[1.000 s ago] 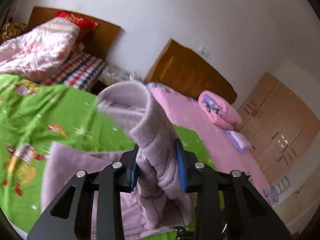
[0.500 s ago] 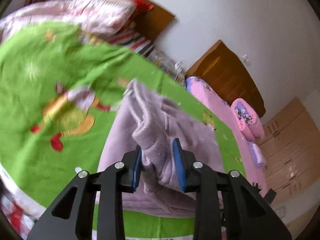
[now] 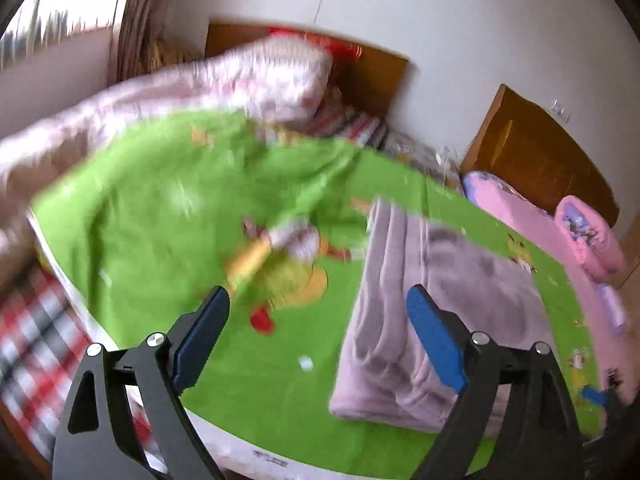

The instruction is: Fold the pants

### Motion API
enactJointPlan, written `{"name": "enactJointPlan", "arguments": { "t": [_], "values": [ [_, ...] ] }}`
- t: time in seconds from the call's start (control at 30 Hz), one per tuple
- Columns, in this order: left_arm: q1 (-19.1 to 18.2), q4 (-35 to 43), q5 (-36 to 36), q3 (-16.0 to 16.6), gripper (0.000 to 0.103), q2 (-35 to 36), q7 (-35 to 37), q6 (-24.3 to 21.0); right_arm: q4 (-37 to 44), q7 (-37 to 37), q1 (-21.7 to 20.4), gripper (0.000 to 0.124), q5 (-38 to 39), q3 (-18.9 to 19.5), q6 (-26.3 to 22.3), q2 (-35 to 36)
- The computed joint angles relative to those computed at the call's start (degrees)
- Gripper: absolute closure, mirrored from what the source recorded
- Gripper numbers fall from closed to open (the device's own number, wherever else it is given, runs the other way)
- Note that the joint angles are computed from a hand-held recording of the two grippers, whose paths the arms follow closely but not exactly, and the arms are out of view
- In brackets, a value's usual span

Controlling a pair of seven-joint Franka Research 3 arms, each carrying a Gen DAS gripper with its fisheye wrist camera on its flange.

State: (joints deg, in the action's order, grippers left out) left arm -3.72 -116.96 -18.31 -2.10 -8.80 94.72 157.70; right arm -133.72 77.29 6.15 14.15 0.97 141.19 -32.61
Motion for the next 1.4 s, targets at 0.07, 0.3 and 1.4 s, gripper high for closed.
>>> {"name": "enactJointPlan", "arguments": {
  "t": [0.07, 0.3, 1.4],
  "values": [
    [-4.03, 3.25, -9.64, 1.54, 0.005, 0.35, 11.53, -1.07, 2.04, -4.45, 2.90, 0.032, 5.10, -3.87, 2.92, 1.85],
    [-5.89, 13.35, -9.15, -4.58, 0.002, 10.22, 17.94, -8.77, 24.59, -25.75, 13.41, 0.032, 31.70, -16.16, -0.49, 24.96],
    [-3.04, 3.15, 3.22, -6.12, 0.002, 6.63, 8.85, 0.66, 10.97, -5.10, -2.78, 0.027, 7.49, 1.76, 0.04, 12.74]
  ]
}}
